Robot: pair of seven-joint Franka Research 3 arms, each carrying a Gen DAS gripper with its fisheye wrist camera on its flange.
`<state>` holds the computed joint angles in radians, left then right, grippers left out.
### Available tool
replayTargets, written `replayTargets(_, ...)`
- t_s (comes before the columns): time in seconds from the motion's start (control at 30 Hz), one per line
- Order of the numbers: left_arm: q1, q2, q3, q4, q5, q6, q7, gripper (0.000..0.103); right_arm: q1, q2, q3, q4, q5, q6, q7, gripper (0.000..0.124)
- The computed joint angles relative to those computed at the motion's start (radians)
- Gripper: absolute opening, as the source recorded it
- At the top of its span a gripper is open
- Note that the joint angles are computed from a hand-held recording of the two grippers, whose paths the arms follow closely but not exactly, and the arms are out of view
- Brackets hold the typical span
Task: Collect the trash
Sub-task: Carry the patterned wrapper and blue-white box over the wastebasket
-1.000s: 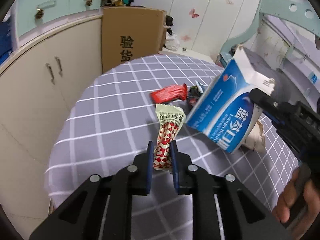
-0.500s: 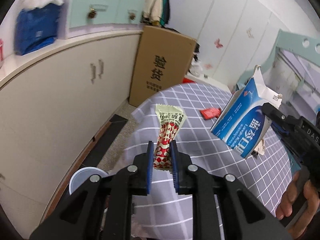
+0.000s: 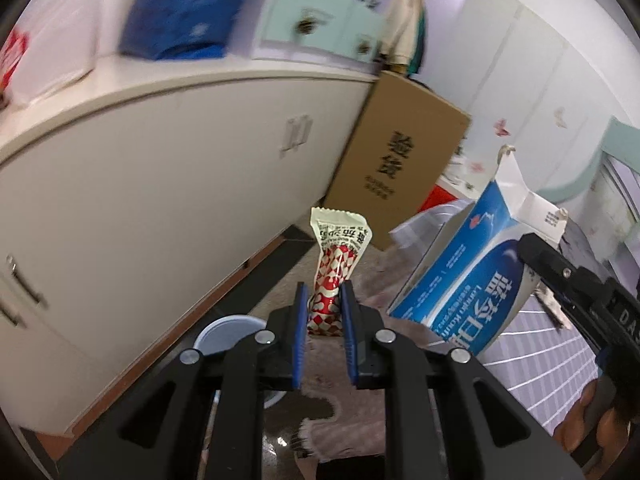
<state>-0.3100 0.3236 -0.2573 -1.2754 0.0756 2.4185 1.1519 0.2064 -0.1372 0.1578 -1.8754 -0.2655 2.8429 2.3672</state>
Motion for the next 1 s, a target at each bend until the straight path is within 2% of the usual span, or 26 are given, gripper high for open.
replayTargets(0.1,0.028,-0.023,0.015,-0.060,-0.011,0.002,-0.007,0.016,0.032,0.080,0.010,0.068,-0.009,-0.027,-0.011,0.013)
replayTargets(0.2,0.058,-0.024,0.016,-0.096,-0.041,-0.004,0.003,0.016,0.076,0.136,-0.011,0.108,-0.007,-0.047,-0.023,0.013)
replayTargets(0.43,0.094,0.050,0.013,-0.080,-0.088,-0.068,0.030,0.016,0.167,0.263,-0.071,0.184,0.004,-0.094,-0.047,0.013)
replayTargets(0.67,0.089,0.199,0.014,0.045,-0.092,-0.191,0.038,0.016,0.209,0.362,-0.123,0.229,0.045,-0.132,-0.075,0.013)
replayTargets(0.83,0.057,0.340,0.022,0.222,-0.072,-0.298,0.025,0.017,0.229,0.405,-0.158,0.242,0.031,-0.146,-0.073,0.013)
replayTargets(0.9,0.042,0.379,0.026,0.272,-0.064,-0.316,0.016,0.022,0.234,0.415,-0.171,0.242,0.023,-0.151,-0.067,0.013)
replayTargets(0.93,0.035,0.401,0.027,0.303,-0.061,-0.321,0.016,0.033,0.236,0.420,-0.178,0.244,0.016,-0.154,-0.062,0.013)
replayTargets(0.97,0.029,0.416,0.028,0.326,-0.058,-0.322,0.015,0.050,0.235,0.421,-0.180,0.242,0.018,-0.155,-0.061,0.013)
replayTargets(1.0,0.024,0.419,0.032,0.331,-0.052,-0.317,0.010,0.057,0.234,0.425,-0.182,0.239,0.022,-0.155,-0.059,0.013)
